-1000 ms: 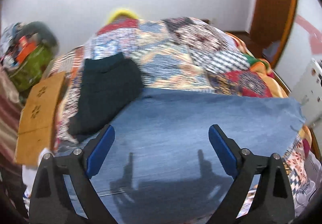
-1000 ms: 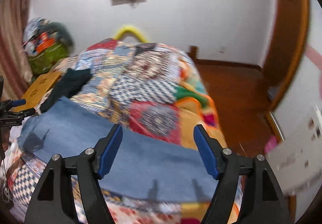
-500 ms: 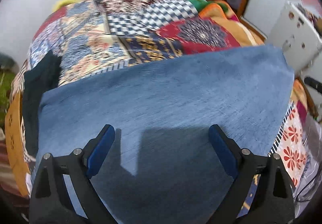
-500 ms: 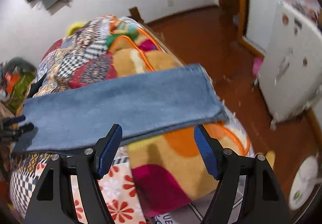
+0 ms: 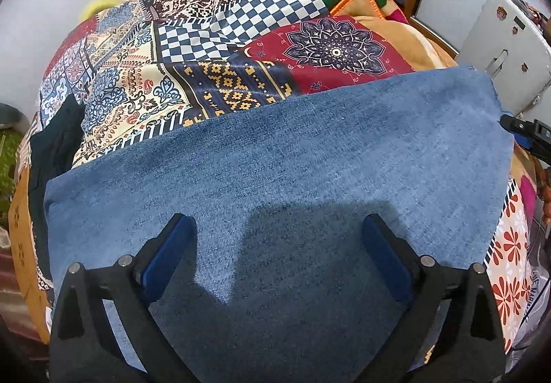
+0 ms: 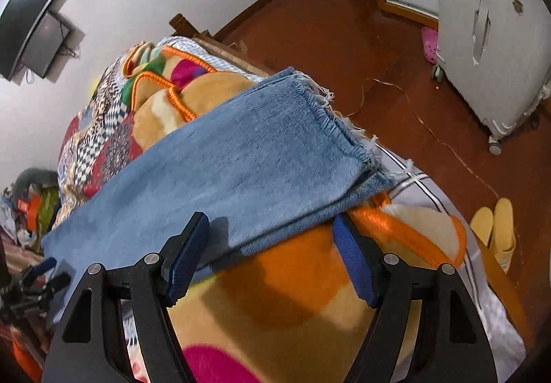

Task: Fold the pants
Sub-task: 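Grasp the frayed hem with the right tool and lift it up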

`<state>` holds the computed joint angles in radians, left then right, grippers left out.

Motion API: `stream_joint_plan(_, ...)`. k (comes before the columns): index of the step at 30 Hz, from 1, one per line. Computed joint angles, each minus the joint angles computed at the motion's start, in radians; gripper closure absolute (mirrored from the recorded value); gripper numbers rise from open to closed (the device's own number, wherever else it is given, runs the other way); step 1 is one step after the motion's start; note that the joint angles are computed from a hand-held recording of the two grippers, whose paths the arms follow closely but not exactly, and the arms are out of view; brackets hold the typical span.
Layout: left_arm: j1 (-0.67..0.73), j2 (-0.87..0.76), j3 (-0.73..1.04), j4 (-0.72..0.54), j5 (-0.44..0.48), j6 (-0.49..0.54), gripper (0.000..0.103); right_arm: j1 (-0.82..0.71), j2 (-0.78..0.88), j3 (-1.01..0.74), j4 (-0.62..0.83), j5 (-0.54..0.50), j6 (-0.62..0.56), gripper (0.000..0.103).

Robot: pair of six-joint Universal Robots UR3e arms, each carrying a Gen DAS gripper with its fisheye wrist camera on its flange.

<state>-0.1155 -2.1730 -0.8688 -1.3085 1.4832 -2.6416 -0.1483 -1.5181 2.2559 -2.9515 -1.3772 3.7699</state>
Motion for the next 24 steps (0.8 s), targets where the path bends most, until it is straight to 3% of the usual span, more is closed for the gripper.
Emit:
stream_joint_plan(2,0.001,0.0,-0.001,0.001,-0.002,-0.001,0.002,-0.02,0.028,0.01,-0.041,0.018,0.015,0.035)
stream_joint_plan(4,0.0,0.002,-0.003,0.002,-0.001,0.0,0.002,-0.028,0.044,0.007,-0.054,0.005,0.02,0.057)
stream_joint_plan(7,0.0,0.001,-0.002,0.002,0.0,-0.001,0.002,-0.04,0.07,-0.015,-0.062,-0.007,0.036,0.079)
stream_joint_plan(10,-0.001,0.006,-0.008,0.01,0.005,-0.003,0.002,-0.013,0.063,-0.05,-0.034,-0.071,0.023,0.089)
stream_joint_plan(15,0.01,0.046,-0.065,0.068,0.007,-0.033,0.003,0.079,0.003,-0.117,0.039,-0.21,-0.048,0.095)
stream_joint_plan(24,0.126,0.26,-0.248,0.16,-0.116,-0.031,0.003,0.204,-0.095,-0.309,0.131,-0.304,-0.109,0.096)
